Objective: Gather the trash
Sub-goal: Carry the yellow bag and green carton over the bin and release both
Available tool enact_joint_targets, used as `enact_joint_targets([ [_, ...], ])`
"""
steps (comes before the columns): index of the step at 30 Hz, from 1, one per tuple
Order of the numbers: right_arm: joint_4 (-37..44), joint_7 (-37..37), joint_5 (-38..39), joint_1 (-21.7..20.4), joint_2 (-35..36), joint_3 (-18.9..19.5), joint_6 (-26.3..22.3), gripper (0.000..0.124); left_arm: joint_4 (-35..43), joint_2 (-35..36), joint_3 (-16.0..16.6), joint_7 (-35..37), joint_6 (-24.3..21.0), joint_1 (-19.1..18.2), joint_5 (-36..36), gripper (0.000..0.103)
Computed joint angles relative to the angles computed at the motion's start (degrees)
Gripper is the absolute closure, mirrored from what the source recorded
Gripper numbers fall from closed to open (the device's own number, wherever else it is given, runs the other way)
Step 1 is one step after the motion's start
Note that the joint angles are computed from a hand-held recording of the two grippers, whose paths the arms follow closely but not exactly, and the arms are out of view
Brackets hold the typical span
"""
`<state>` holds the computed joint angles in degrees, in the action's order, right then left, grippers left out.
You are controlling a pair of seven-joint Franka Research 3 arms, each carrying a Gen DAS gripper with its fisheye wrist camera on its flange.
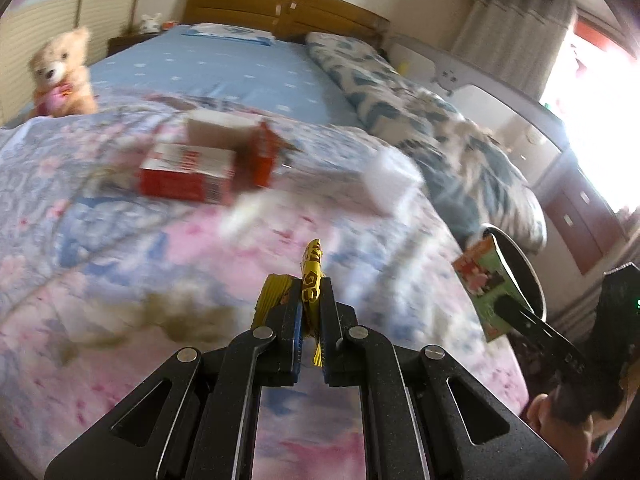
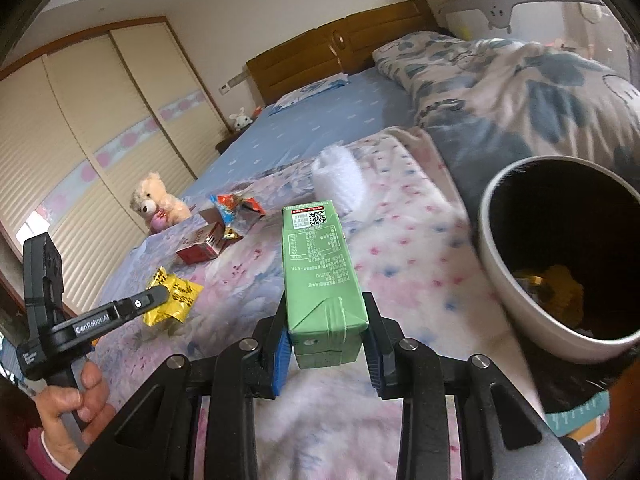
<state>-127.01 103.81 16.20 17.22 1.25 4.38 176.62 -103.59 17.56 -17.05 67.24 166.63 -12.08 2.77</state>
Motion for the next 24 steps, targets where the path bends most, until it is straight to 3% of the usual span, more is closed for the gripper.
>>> enact_joint_targets([
  [11, -7.72, 8.95, -8.26, -4.91, -6.65, 0.97, 1.53, 0.093, 4.50, 2.88, -3.22, 4.14, -1.89, -2.74, -0.71, 0.097],
  [24, -13.85, 13.47, -11.29, -12.91, -12.79, 4.15, 1.96, 0.093, 14.19, 8.47, -4.08, 7.60, -5.80, -7.59, 0.12, 0.097],
])
